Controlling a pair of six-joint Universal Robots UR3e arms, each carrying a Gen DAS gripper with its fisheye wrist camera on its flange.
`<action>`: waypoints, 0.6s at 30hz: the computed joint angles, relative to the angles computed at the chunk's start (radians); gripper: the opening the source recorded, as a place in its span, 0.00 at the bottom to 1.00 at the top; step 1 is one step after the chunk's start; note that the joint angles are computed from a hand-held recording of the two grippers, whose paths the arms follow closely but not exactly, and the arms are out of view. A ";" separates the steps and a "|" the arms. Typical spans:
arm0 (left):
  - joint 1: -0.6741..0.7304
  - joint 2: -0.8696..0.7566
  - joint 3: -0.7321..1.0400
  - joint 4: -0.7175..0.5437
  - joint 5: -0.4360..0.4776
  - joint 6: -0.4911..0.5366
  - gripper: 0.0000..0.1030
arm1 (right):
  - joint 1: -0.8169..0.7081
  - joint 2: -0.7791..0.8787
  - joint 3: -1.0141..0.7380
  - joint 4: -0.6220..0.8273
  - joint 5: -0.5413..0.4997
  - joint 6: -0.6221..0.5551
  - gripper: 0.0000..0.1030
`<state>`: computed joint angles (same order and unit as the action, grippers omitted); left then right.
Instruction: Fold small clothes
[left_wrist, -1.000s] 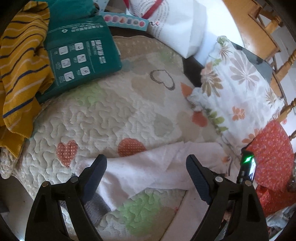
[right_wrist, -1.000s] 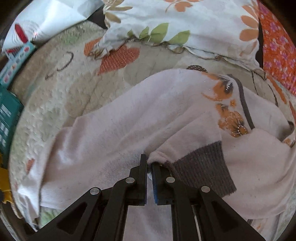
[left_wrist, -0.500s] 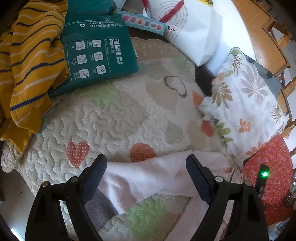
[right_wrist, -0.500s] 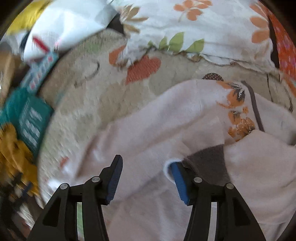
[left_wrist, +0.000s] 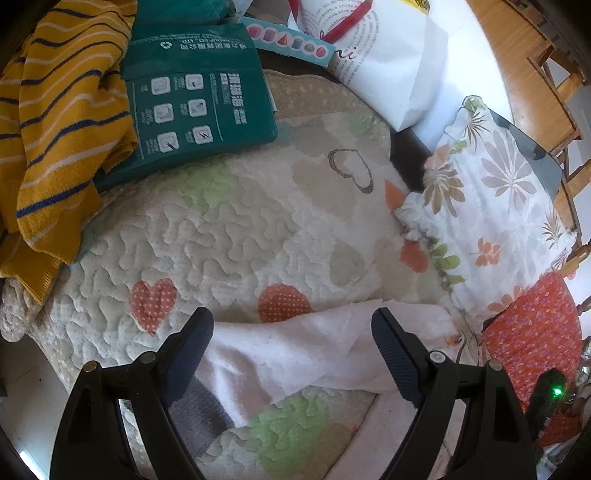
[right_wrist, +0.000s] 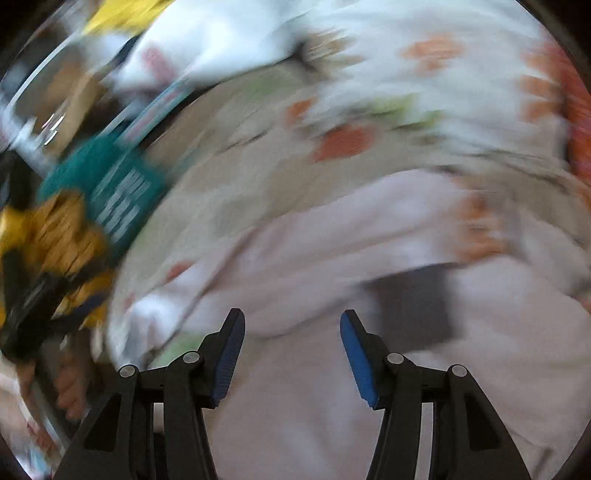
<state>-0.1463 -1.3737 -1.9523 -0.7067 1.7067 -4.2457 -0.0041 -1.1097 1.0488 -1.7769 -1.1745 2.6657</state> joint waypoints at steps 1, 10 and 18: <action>-0.002 -0.008 0.005 0.004 -0.008 0.000 0.84 | -0.020 0.003 0.003 -0.027 -0.029 0.030 0.57; -0.051 -0.102 0.095 -0.019 0.003 0.011 0.84 | -0.099 0.190 -0.064 -0.071 -0.066 0.225 0.57; -0.036 -0.123 0.111 -0.019 -0.015 -0.002 0.84 | -0.030 0.243 -0.183 -0.081 -0.088 0.241 0.08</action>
